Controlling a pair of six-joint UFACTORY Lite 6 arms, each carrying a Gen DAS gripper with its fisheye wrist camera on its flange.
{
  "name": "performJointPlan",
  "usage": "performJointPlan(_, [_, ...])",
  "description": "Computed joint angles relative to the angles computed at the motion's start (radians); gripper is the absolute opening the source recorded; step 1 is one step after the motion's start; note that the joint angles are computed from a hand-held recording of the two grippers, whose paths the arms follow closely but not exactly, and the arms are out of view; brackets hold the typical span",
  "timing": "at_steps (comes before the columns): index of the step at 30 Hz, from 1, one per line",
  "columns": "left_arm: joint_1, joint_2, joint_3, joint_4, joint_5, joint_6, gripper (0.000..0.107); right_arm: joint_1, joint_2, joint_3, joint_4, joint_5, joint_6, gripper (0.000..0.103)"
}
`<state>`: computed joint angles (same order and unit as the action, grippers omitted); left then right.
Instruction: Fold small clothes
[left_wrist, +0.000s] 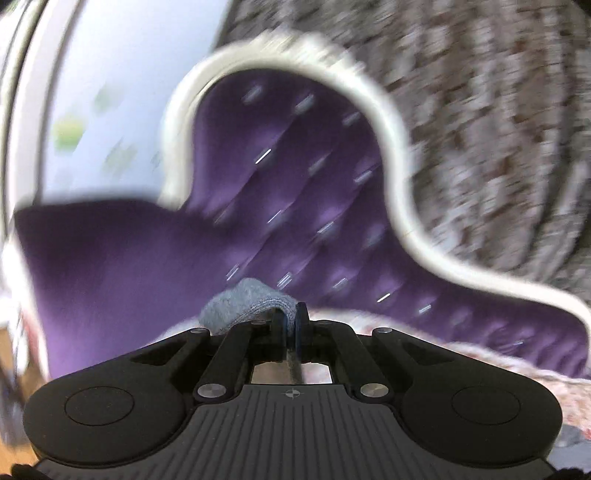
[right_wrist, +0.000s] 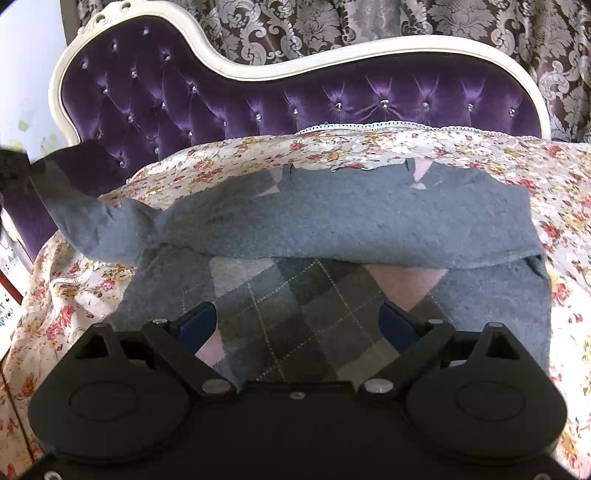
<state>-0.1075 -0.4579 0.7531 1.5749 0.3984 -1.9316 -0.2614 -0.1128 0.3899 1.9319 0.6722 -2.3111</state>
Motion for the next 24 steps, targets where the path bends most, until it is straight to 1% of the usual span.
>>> performJointPlan(1, [-0.063, -0.003, 0.042, -0.052, 0.044, 0.078, 0.003, -0.018, -0.002, -0.002, -0.018, 0.010, 0.009, 0.095])
performJointPlan(4, [-0.251, 0.039, 0.180, -0.118, 0.161, 0.195, 0.003, -0.077, -0.010, -0.010, -0.074, 0.046, 0.040, 0.095])
performJointPlan(7, [-0.398, 0.125, 0.318, -0.123, 0.222, 0.232, 0.003, -0.142, -0.018, -0.017, -0.133, 0.085, 0.068, 0.095])
performJointPlan(10, [-0.512, 0.254, 0.453, -0.092, 0.246, 0.225, 0.003, -0.206, -0.025, -0.023, -0.188, 0.125, 0.093, 0.095])
performJointPlan(12, [-0.566, 0.367, 0.552, -0.068, 0.239, 0.210, 0.004, -0.251, -0.028, -0.027, -0.225, 0.151, 0.104, 0.095])
performJointPlan(18, [-0.671, 0.736, 0.832, -0.037, 0.155, 0.112, 0.004, -0.376, -0.031, -0.032, -0.311, 0.217, 0.130, 0.095])
performJointPlan(22, [-0.730, 1.000, 1.048, -0.077, 0.104, 0.106, 0.004, -0.445, -0.009, -0.018, -0.354, 0.243, 0.139, 0.095])
performJointPlan(24, [-0.744, 1.114, 1.146, -0.140, 0.074, 0.137, 0.004, -0.472, 0.008, -0.008, -0.374, 0.250, 0.144, 0.095])
